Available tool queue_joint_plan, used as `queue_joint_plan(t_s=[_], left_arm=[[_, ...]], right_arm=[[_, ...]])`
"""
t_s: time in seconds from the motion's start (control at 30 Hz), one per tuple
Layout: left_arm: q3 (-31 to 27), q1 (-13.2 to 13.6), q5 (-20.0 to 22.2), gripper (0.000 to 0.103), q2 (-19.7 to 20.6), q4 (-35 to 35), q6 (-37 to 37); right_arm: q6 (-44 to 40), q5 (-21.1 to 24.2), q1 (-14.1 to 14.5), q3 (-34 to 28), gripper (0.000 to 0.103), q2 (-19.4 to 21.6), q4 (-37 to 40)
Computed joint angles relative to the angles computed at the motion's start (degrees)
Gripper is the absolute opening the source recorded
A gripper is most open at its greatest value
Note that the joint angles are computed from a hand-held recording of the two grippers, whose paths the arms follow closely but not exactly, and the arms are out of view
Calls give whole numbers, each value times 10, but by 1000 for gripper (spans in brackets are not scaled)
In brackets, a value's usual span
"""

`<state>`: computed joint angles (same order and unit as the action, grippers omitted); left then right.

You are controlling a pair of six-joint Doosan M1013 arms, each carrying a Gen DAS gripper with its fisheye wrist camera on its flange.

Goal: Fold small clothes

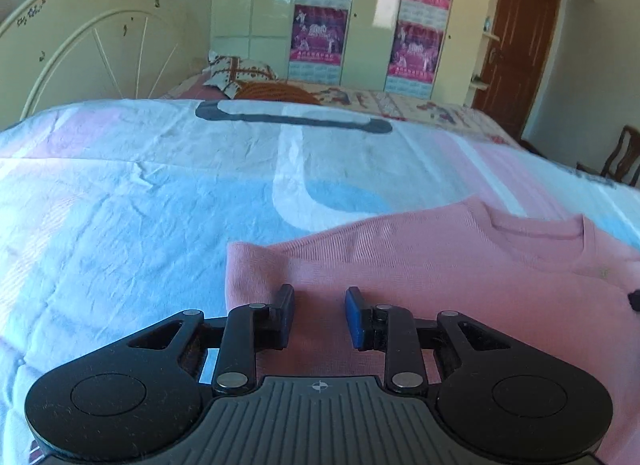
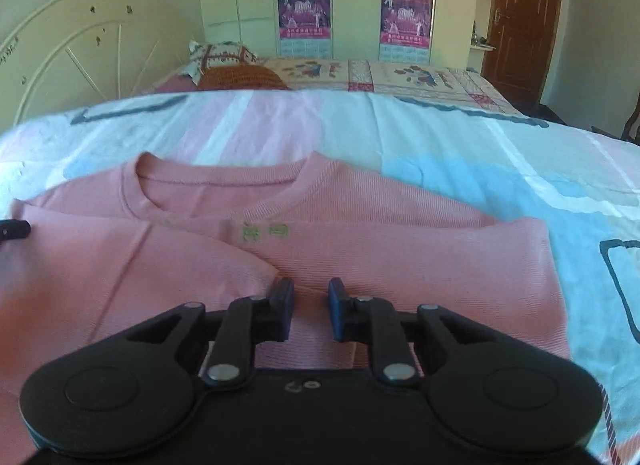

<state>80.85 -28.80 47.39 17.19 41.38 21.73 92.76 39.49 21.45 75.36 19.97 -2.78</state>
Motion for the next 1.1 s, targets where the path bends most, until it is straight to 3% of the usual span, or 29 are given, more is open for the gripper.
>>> queue_joint_plan(t_s=[0.1,0.13,0.17,0.2,0.3,0.43,0.57,0.7,0.8,0.87,0.97,1.03,1.1], left_arm=[[-9,-2,13,29,2,6,4],[-11,-6,18,33,3,16,12],[-15,-7,27,43,6,10,35],[-19,-7,36,44,10,-3,55],[-21,-14,50,44,13,11,64],[-10,-23,60,44,-4,2,55],[35,-46,64,44,-34,16,22],[50,-72,99,44,-50,42,4],[65,-89,91,44,-66,74,-35],[64,-93,92,44,-65,57,-16],[63,-95,104,44,-58,46,-2],[52,-96,116,44,-57,34,9],[64,-101,95,45,-70,51,-15]], right_arm=[[2,9,2,-5,20,0,-2],[4,2,2,-3,21,-3,-3],[0,-8,2,1,23,-7,5],[-11,-15,2,3,23,-8,18],[-2,17,8,-10,23,6,-11],[-4,23,8,-11,23,2,-19],[-30,3,10,25,33,-27,-28],[-28,-5,8,61,34,-48,-39],[2,-15,12,64,33,-60,-47],[-27,-32,14,74,32,-71,-22],[-3,22,19,62,33,-55,-36],[20,24,20,63,33,-57,-44],[30,12,21,68,32,-66,-48]])
